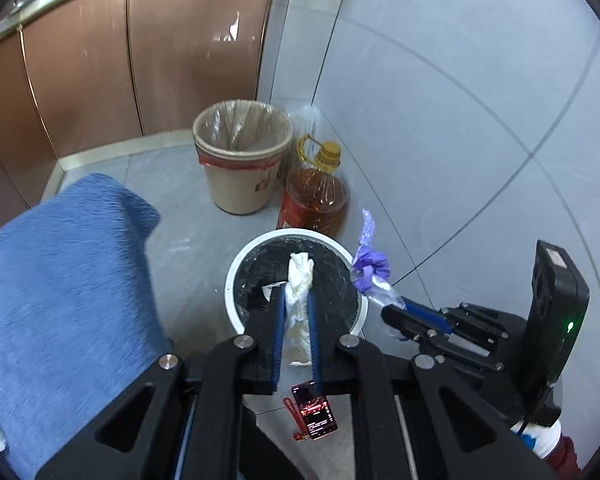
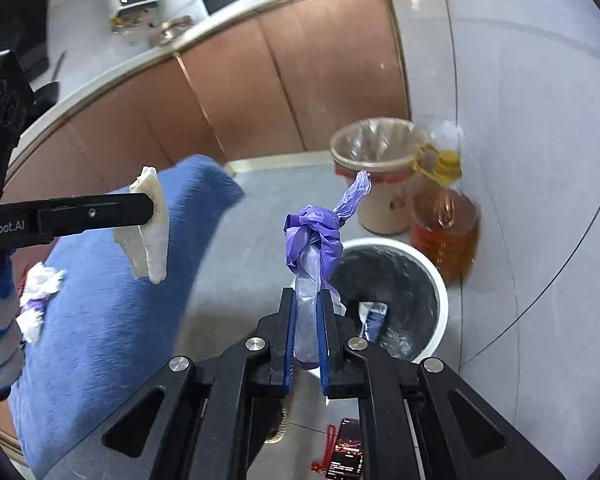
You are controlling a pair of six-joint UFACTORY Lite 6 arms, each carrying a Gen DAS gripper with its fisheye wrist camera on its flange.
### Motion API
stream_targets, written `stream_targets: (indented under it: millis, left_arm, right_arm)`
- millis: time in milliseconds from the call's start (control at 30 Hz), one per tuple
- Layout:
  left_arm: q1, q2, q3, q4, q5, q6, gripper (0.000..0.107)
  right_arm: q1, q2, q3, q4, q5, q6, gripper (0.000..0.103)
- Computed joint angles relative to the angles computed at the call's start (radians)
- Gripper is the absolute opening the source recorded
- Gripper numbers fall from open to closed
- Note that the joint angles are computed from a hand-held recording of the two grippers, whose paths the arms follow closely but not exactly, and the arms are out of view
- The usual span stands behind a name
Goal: Collect trash
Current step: 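Carry the tissue and glove to the white bin and open both tools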
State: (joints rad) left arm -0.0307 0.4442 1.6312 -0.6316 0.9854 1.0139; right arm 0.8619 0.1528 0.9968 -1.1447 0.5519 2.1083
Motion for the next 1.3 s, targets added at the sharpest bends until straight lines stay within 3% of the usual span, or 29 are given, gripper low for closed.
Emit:
stream_targets:
  millis: [200, 367, 467, 533, 667, 1033, 1133, 1300]
  left_arm:
    - [-0.082, 0.187, 0.114, 0.020, -0.067, -0.100, 0.012]
    - [-0.132, 0.286, 0.177, 0.030, -0.108, -0.150, 0.012]
    - [-0.139, 0.312, 0.190, 0.021, -0.108, -0.156, 0.018]
    - [-0.132, 0.312, 0.182, 0.003, -0.102, -0.147, 0.027]
    - [-0.117, 0.291, 0.154, -0.031, -0.096, -0.126, 0.037]
    - [-0.129, 0.247, 0.129, -0.045, -0.100, -0.148, 0.044]
    - [-0.132, 0.242, 0.129, -0.042, -0.101, -0.156, 0.051]
    - [-0.120, 0.227, 0.123, -0.054, -0.088, -0.152, 0.052]
  right_arm:
    - [-0.136, 0.119, -0.020, -0.102, -0.159, 0.090, 0.011]
    - [-0.193, 0.211, 0.001, -0.155, -0.221, 0.133, 0.013]
    - [-0.220, 0.254, 0.025, -0.124, -0.245, 0.091, 0.013]
    - [-0.228, 0.271, 0.035, -0.092, -0.249, 0.058, 0.015]
    - [-0.216, 0.264, 0.034, -0.068, -0.234, 0.054, 0.029]
    - [-0.142, 0.168, -0.020, 0.015, -0.141, 0.028, 0.032]
    - [-0.130, 0.150, -0.027, 0.028, -0.125, 0.023, 0.033]
    - [-0.111, 0.150, -0.025, 0.019, -0.110, 0.050, 0.033]
